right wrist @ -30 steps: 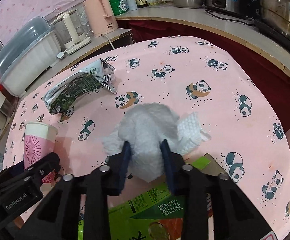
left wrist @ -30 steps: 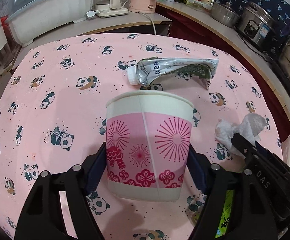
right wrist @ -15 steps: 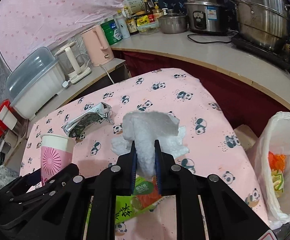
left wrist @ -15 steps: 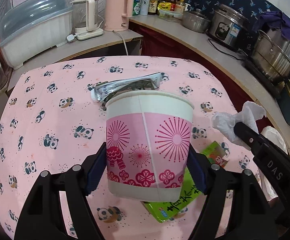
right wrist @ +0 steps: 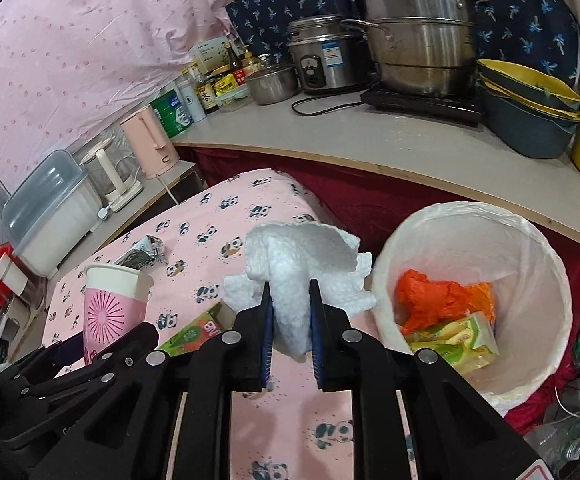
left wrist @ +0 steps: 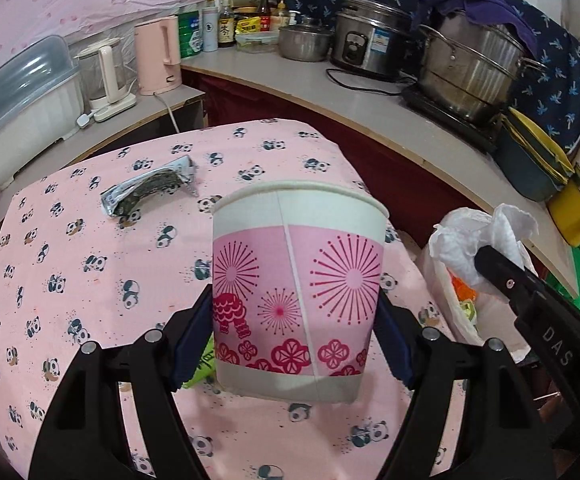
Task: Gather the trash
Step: 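Carry the cup and tissue over the white bin and open both grippers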
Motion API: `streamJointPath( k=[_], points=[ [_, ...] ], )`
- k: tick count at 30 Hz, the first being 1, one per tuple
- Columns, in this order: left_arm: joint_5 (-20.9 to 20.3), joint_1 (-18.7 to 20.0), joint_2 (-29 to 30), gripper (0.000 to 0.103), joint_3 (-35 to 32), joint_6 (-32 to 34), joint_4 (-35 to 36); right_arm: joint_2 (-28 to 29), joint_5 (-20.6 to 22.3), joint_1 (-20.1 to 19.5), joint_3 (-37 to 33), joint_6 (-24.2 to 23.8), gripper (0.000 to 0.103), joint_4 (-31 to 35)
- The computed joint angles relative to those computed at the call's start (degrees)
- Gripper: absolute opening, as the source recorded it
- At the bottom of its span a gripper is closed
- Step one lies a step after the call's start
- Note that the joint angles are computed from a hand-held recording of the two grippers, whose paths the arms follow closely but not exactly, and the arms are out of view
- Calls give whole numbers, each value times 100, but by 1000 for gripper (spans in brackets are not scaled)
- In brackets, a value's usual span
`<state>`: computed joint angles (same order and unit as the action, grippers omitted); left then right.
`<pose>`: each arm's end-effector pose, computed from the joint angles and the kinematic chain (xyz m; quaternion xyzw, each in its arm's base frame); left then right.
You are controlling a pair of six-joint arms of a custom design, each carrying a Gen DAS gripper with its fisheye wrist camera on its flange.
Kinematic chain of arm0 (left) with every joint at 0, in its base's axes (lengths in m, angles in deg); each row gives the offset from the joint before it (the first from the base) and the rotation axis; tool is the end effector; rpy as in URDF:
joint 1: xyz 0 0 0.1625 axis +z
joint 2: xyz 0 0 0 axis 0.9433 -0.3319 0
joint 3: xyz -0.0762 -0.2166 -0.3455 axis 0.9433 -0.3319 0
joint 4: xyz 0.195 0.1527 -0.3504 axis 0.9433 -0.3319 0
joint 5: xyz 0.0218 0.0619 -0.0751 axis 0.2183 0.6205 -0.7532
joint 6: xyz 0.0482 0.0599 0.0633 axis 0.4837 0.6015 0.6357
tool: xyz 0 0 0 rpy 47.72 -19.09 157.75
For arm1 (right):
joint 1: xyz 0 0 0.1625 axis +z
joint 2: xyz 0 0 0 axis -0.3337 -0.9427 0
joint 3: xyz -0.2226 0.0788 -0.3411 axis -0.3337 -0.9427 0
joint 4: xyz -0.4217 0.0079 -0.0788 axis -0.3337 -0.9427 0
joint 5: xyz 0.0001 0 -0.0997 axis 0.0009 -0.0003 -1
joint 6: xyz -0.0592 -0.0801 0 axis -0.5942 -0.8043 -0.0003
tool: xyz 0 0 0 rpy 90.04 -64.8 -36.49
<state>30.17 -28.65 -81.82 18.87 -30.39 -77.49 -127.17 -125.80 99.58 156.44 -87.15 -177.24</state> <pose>-0.3854 -0.6207 -0.0580 0.2088 0.8972 -0.2708 0.2794 0.0010 -0.5814 0.3267 0.0151 -0.8667 0.4189 0.2704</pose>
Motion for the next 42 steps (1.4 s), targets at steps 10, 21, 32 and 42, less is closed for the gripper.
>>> streamJointPath(
  k=[10, 21, 32, 42],
  points=[
    [-357, -441, 667, 70, -570, 176, 321, -929, 344, -758, 554, 121, 15, -120],
    [-903, -689, 1510, 71, -1631, 425, 1001, -1617, 858, -1677, 832, 400, 15, -125],
    [-1436, -662, 2357, 72, -2978, 821, 1602, -1829, 1013, -2100, 895, 536, 16, -98],
    [-1119, -620, 2521, 86, -3254, 932, 1529, -1572, 968, -2051, 648, 536, 16, 15]
  ],
)
